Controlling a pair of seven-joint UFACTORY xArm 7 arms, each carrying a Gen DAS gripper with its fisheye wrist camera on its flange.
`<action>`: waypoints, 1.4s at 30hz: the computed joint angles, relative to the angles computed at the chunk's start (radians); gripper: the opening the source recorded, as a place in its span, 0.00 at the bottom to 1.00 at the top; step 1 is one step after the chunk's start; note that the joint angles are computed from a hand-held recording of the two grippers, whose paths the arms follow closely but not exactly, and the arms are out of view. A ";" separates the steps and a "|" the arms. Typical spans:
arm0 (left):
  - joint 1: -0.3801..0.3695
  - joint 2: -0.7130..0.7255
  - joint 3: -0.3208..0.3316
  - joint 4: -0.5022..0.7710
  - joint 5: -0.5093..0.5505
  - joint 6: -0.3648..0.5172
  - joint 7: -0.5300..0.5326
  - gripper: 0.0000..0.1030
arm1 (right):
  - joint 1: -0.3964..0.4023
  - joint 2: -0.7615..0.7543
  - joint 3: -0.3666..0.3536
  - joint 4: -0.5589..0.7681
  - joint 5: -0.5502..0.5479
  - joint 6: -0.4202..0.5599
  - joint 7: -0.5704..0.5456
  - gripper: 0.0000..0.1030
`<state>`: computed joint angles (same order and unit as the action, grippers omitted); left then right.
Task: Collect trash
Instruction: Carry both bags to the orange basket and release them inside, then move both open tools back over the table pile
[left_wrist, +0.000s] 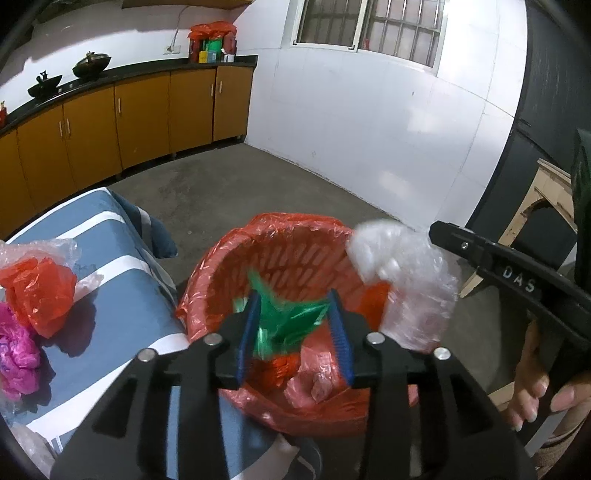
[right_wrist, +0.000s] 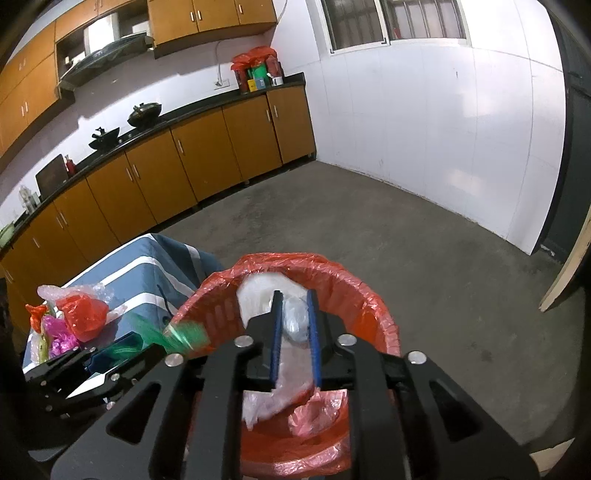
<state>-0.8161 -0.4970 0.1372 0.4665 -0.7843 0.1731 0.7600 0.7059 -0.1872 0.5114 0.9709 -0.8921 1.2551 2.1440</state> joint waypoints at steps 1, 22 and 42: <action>0.001 0.002 0.004 -0.001 -0.001 0.002 0.000 0.41 | 0.001 -0.001 0.001 -0.001 0.001 0.000 0.003 0.23; 0.331 -0.142 -0.173 -0.134 0.258 -0.085 -0.247 0.69 | 0.084 0.130 -0.014 0.139 -0.063 0.157 -0.033 0.49; 0.887 -0.326 0.063 -0.243 0.605 -0.082 -0.367 0.77 | 0.295 0.533 -0.195 0.583 -0.265 -0.046 -0.289 0.60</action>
<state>0.0708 -0.8227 0.1999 0.2231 -0.1798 0.0914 0.3934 1.0009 0.3461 0.3162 1.5536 -1.1570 1.2090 1.8546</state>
